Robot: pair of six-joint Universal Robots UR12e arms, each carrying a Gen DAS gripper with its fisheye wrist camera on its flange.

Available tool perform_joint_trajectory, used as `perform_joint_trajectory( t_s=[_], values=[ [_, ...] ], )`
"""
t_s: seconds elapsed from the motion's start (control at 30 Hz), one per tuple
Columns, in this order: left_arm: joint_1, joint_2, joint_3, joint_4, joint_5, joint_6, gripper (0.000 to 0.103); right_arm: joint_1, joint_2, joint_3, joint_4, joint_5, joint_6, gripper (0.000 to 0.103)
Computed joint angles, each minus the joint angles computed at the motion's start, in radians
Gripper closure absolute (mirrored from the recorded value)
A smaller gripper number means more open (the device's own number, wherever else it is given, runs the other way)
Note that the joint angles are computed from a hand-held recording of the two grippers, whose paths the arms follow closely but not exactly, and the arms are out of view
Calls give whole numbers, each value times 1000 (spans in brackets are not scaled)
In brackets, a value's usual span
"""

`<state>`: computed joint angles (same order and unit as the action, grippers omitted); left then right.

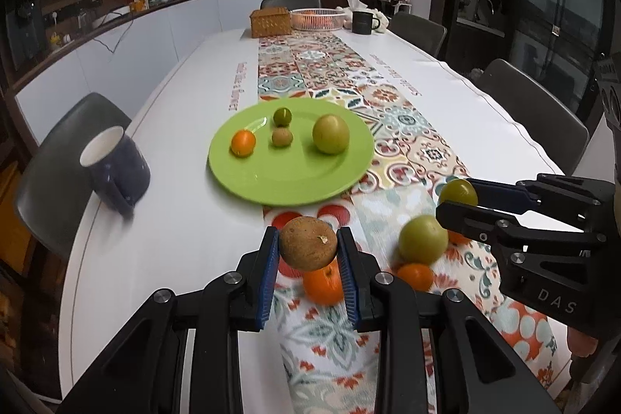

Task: Organize fruits
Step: 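Carry both fruits onto the green plate and open both grippers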

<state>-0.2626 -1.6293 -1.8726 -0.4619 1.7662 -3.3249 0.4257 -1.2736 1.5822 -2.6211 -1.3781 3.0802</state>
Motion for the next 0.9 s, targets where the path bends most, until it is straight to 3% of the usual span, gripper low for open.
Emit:
perform_joint_trajectory(
  t_s=[0.43, 0.63, 0.9],
  values=[
    [41, -40, 52, 21, -10, 49, 73, 10, 85, -132, 30, 16, -26, 72],
    [81, -74, 85, 19, -81, 64, 73, 16, 141, -217, 95, 27, -28, 72],
    [112, -114, 121, -11, -124, 98, 73, 21, 202, -299, 153, 11, -27, 72]
  ],
)
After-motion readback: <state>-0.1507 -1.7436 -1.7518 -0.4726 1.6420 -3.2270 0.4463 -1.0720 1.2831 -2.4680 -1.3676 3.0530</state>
